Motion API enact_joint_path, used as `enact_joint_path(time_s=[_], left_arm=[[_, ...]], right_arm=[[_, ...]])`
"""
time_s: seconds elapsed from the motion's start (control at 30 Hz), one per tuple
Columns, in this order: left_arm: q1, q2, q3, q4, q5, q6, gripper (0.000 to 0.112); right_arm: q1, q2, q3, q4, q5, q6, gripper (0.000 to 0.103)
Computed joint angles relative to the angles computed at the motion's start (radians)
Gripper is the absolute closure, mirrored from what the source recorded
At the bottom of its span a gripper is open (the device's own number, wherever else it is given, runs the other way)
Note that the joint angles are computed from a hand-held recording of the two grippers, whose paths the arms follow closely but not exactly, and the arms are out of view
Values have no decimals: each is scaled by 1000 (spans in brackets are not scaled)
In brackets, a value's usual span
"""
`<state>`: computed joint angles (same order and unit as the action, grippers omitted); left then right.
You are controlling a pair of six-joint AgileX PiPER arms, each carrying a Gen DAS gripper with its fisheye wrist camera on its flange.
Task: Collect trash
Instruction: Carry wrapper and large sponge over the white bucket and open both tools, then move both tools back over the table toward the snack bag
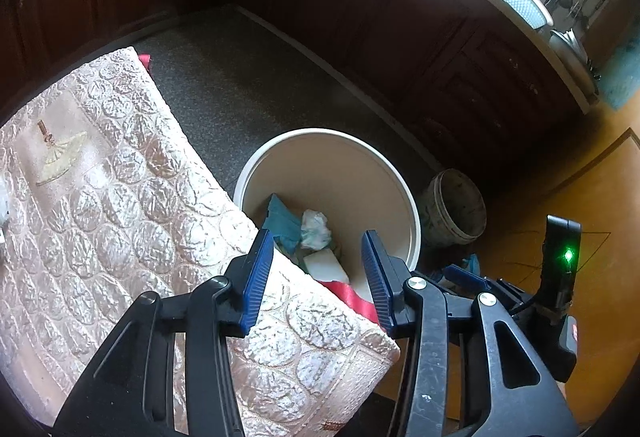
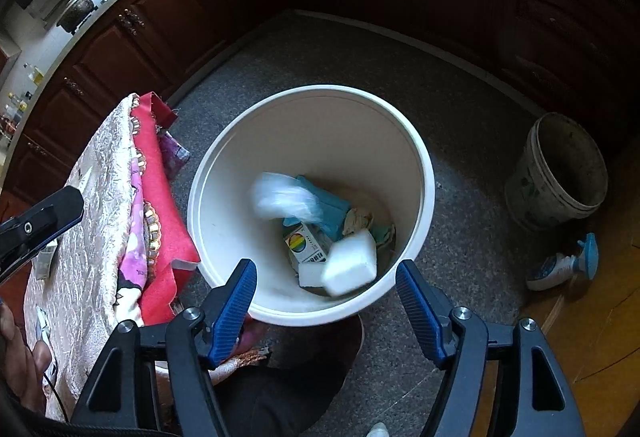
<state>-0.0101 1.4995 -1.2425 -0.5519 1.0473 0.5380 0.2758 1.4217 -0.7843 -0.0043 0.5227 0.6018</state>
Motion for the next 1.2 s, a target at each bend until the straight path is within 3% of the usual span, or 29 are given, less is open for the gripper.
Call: enact_joint_path(time_s=[0.5,0.57,0.63,1.2], left_arm=[[78,-105,102,21,-22,47,67],[112,-113,110,8,-12,64,52],[149,-116,109,-18,5,85,48],[434,-172,88,-37,142,234,47]], right_arm=[[81,-35,-19,-145,40,160,33],[98,-41,-27,-163,51,182,32],[111,-44,-34,-177,59,196,32],[317,-59,-189,-303,177,318,29]])
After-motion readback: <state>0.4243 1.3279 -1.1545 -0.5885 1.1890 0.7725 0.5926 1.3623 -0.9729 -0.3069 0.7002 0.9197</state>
